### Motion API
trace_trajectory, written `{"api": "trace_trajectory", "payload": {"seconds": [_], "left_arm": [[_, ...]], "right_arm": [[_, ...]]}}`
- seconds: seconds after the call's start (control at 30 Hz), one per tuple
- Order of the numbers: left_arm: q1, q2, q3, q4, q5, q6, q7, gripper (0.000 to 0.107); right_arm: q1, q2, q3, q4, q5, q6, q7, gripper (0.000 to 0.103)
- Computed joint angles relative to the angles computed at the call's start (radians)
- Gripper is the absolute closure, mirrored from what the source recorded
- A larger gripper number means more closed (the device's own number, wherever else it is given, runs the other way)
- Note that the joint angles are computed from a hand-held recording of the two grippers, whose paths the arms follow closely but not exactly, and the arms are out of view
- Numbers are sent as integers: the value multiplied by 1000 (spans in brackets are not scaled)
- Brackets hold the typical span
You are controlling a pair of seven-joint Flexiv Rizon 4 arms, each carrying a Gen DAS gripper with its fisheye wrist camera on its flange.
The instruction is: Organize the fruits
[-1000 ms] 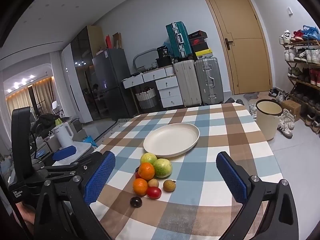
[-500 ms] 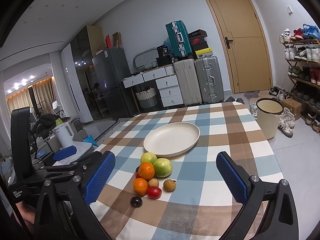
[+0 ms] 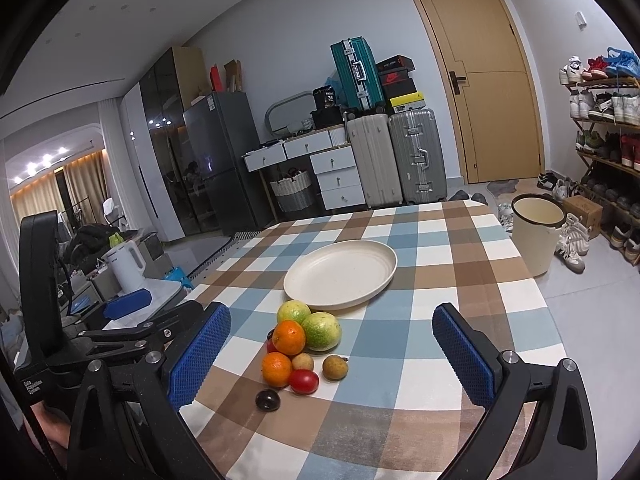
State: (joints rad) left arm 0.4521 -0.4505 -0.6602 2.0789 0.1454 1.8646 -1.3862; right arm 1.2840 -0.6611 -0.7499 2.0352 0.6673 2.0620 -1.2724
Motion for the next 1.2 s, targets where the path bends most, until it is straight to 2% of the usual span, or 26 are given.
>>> {"api": "trace_trajectory", "payload": {"seconds": [0.5, 0.8, 0.87, 1.07, 1.2], "left_arm": [[-10, 6, 9, 24, -1, 3, -17, 4], [-4, -10, -2, 22, 1, -12, -11, 4], [5, -20, -15, 14, -6, -25, -2, 5], [-37, -24, 24, 8, -40, -37, 12, 5], [-18, -41, -2, 2, -62, -67, 32, 5]], "right_arm": [[15, 8, -22, 8, -28, -31, 48, 0], [2, 11, -6, 14, -51, -20, 72, 0], [-28, 18, 21, 16, -65, -3, 69, 0], [-47, 22, 45, 6, -42, -4, 45, 0], [-64, 26, 64, 2, -37, -12, 47, 0]]}}
